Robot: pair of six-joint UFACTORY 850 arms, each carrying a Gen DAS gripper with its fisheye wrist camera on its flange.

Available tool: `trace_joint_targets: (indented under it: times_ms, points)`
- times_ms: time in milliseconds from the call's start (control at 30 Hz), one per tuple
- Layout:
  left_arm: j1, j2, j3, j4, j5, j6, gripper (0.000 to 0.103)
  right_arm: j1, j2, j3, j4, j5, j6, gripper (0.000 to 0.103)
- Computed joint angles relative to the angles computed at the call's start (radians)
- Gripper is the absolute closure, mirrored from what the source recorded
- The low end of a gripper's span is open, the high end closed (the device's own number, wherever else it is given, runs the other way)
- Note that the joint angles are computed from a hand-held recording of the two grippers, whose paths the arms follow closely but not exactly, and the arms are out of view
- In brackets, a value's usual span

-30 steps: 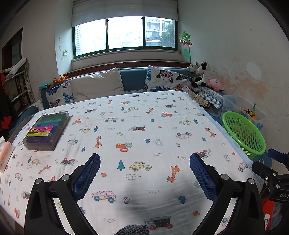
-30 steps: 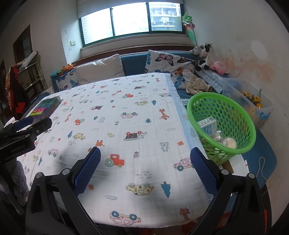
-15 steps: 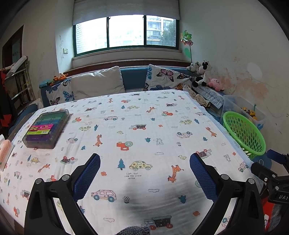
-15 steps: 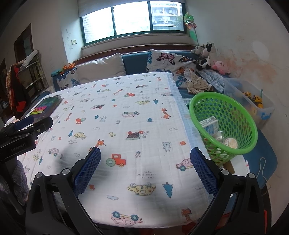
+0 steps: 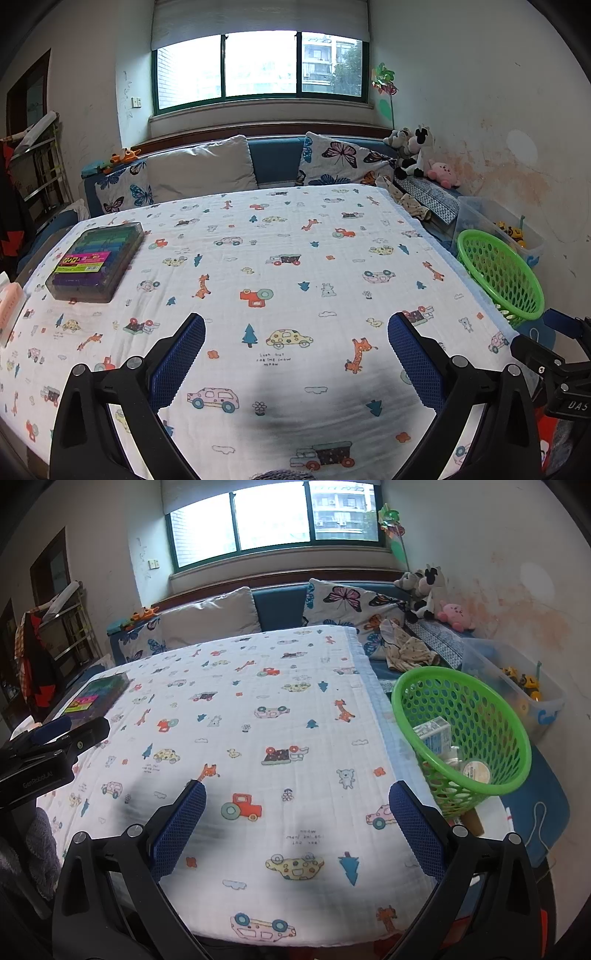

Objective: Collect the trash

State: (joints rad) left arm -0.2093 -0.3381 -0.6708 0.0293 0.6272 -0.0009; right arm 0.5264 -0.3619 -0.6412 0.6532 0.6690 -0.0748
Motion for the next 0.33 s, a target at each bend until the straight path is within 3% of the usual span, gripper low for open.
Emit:
trace_joint_targets:
  times_ms: [333]
  points:
    - [0.004, -0.002, -0.003, -0.007, -0.007, 0.0, 0.007, -0.006, -0.002, -0.002, -0.012, -0.004, 0.007, 0.004]
